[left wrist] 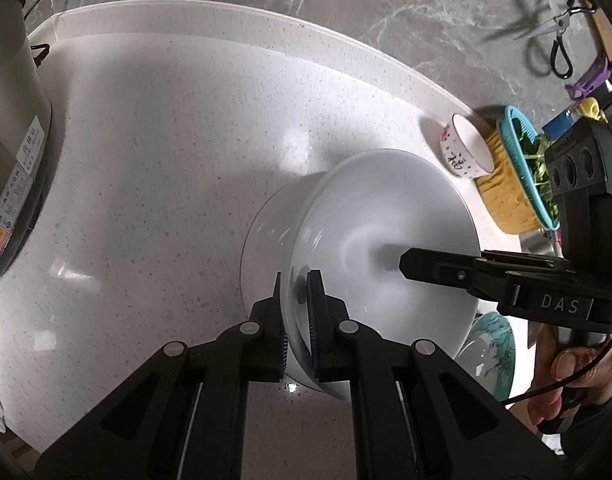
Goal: Organize plates and bowls
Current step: 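Lower the small white bowl into the large white bowl with both grippers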
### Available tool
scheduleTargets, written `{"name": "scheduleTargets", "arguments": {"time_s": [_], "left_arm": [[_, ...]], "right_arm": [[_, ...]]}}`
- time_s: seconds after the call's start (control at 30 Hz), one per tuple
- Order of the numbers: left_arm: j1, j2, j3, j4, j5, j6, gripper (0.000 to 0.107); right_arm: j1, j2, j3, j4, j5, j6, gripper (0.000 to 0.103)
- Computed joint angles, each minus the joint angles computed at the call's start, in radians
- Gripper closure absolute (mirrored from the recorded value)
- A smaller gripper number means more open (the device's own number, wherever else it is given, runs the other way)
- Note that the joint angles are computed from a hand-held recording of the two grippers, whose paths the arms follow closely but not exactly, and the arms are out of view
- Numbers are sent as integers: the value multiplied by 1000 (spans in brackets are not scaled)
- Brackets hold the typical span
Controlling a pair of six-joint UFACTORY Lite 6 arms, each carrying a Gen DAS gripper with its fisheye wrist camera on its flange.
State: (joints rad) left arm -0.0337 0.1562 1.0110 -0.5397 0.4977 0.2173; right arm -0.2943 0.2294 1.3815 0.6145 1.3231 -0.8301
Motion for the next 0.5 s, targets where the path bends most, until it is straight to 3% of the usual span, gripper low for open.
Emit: {"name": "scheduleTargets", "arguments": {"time_s": [0.5], "left_arm": [[-67, 189, 101, 86, -37, -63, 99]], "right_arm": [[25, 29, -51, -70, -109, 10, 87]]}}
